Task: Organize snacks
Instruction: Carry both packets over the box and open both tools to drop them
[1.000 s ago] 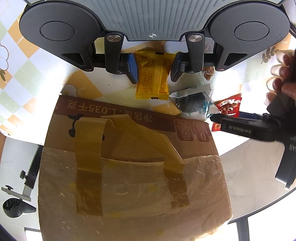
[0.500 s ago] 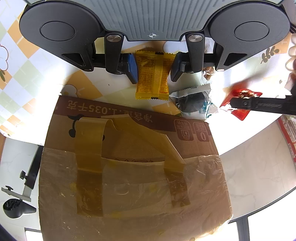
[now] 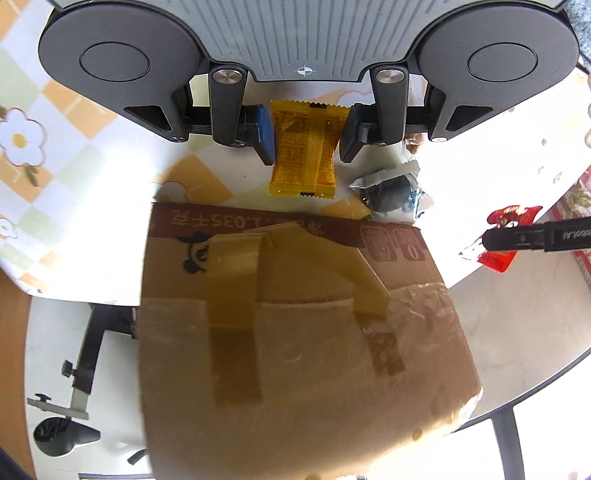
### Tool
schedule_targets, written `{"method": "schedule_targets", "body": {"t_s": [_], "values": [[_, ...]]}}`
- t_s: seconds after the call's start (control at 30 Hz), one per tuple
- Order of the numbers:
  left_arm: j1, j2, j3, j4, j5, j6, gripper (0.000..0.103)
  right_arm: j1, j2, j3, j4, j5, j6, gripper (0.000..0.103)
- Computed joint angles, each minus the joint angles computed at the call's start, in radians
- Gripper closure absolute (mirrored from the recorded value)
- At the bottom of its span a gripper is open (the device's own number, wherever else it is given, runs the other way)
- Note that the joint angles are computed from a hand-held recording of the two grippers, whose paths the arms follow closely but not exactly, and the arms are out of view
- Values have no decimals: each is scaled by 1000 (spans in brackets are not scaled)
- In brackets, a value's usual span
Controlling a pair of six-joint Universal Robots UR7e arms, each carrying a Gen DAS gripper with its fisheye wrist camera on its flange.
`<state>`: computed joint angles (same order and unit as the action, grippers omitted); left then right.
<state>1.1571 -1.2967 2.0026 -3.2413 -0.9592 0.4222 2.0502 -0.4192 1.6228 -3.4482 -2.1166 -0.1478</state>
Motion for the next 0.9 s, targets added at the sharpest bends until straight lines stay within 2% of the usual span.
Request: {"method": "schedule_targets", "body": {"t_s": [0.2, 0.37, 0.47, 0.57, 0.67, 0.8, 0.9], "values": [[-18, -17, 0, -20, -18, 6, 53, 34, -37, 39, -20, -36, -48, 68], [-40, -46, -12, -21, -38, 23, 53, 56, -84, 78, -126, -50, -55, 68], [-61, -52, -30, -51, -53, 54, 53, 76, -97, 53, -192, -53, -135, 68], [-80, -38, -73, -63, -83, 66, 53, 86, -108, -2, -224, -24, -207, 68], [-96, -1, -138, -63, -141, 97, 53, 82, -112, -78, -205, 25, -269, 68], [-101, 92, -267, -52, -210, 141, 53, 60, -84, -222, -108, 57, -339, 68], [-91, 187, -392, -24, -232, 142, 53, 35, -48, -347, 17, 56, -311, 68]]}}
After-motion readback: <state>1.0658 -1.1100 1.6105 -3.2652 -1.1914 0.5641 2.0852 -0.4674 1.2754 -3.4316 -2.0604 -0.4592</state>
